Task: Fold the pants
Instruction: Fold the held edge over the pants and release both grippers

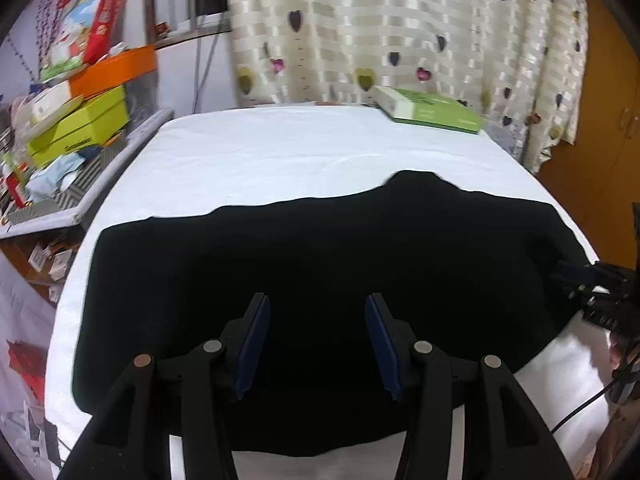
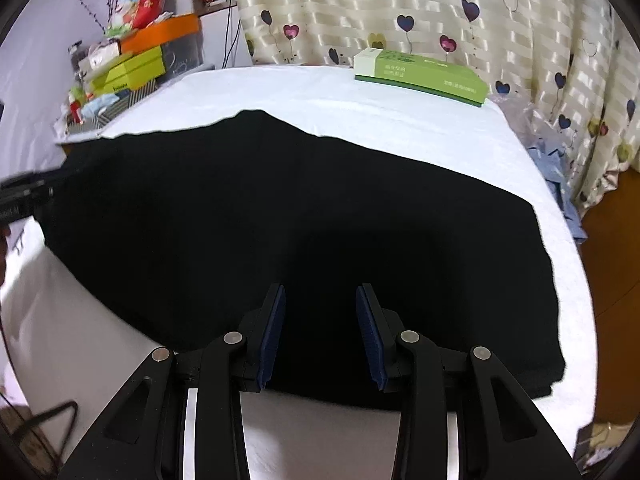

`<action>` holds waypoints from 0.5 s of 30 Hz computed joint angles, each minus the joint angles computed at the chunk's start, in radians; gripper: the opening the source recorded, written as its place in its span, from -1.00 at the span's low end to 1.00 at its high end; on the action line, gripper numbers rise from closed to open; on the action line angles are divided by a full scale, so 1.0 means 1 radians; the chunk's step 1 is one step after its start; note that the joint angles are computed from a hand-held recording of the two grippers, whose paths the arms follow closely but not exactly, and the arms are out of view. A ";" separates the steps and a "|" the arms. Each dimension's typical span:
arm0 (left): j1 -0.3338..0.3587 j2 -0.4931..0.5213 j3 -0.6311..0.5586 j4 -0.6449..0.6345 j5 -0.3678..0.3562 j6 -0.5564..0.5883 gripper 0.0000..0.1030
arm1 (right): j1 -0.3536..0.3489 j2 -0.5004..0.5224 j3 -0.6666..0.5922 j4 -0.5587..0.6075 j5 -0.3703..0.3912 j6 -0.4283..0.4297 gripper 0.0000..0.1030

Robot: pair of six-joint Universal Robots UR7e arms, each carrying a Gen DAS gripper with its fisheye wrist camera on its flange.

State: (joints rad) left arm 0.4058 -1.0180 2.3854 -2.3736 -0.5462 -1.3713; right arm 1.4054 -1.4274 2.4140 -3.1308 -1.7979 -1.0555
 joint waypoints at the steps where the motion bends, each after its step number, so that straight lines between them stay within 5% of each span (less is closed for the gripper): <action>1: -0.001 0.010 -0.007 -0.009 0.000 0.012 0.02 | -0.011 -0.013 0.002 0.009 0.006 -0.002 -0.26; 15: 0.023 0.184 -0.113 -0.321 -0.054 0.345 0.02 | -0.136 -0.180 -0.010 0.127 0.076 -0.014 -0.26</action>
State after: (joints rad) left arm 0.4285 -0.8340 2.2721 -2.6951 -0.6006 -1.0265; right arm 1.2692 -1.6079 2.4042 -3.0034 -1.7224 -1.0695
